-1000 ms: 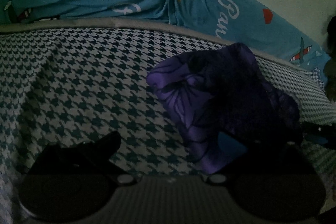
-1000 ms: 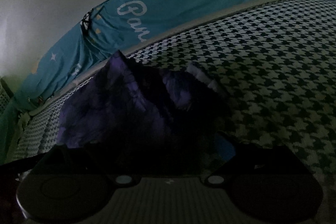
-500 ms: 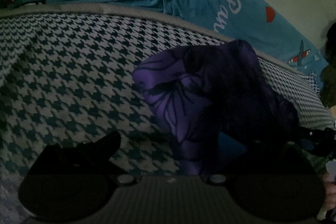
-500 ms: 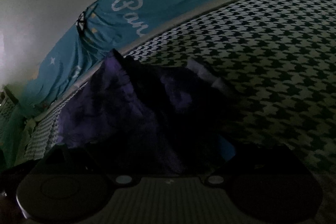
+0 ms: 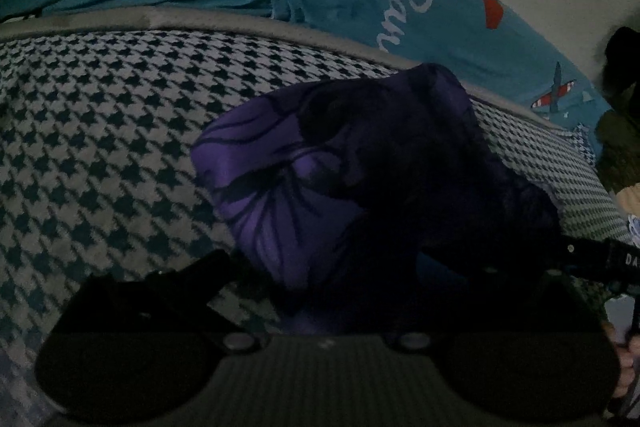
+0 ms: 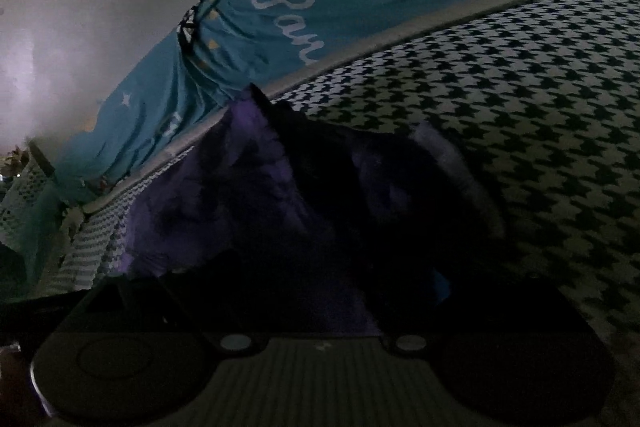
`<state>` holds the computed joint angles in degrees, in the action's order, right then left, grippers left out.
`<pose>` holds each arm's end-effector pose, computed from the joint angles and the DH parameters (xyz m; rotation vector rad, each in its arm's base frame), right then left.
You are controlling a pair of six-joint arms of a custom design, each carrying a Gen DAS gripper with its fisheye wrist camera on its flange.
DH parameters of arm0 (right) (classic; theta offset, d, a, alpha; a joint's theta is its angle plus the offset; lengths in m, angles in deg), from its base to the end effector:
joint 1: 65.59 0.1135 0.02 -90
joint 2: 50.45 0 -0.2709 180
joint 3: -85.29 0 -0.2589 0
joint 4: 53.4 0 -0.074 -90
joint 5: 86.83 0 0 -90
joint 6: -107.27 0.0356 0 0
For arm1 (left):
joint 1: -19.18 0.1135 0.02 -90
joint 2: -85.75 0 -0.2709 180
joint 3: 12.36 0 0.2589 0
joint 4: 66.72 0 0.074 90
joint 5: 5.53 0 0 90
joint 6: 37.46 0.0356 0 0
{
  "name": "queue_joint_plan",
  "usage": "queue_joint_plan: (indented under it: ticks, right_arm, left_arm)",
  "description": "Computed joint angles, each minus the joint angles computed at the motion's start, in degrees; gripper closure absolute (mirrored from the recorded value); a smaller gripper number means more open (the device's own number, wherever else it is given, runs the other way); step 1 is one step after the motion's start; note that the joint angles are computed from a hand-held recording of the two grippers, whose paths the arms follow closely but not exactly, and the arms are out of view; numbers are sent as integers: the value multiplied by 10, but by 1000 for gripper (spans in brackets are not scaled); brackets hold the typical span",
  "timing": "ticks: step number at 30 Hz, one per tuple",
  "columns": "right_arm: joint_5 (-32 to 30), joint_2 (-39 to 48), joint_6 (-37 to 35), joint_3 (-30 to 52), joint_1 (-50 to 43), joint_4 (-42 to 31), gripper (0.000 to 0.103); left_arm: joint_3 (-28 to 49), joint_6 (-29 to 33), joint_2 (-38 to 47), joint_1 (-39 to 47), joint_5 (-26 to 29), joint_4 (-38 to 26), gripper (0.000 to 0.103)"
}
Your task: Fold clothes
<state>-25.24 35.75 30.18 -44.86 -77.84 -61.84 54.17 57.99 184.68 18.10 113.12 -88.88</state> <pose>0.2824 -0.0440 0.1562 0.2637 2.2923 0.5864 0.3413 -0.0235 0.1566 0.3385 2.4301 -0.5942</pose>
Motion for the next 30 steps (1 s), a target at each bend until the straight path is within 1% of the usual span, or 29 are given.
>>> queue_joint_plan:
  ticks: [6,10,14,17,23,27,28,30]
  right_arm:
    - [-6,23,3,11,14,23,11]
    - [-5,33,6,16,24,35,14]
    - [17,35,-15,22,37,28,17]
    - [24,34,-25,23,38,23,19]
    - [29,40,-38,35,41,6,18]
    - [37,41,-38,23,45,29,18]
    - [46,40,-34,22,50,32,19]
    - [68,35,-30,18,60,38,29]
  left_arm:
    - [20,-2,20,-16,2,6,0]
    - [25,-6,22,-34,-13,11,0]
    - [14,-10,16,-45,-27,30,0]
    - [11,-7,12,-48,-33,29,0]
    - [9,-2,12,-51,-40,33,0]
    - [1,-5,4,-59,-56,39,0]
    - [-1,-6,2,-62,-61,41,0]
    - [-5,-8,-3,-67,-71,46,4]
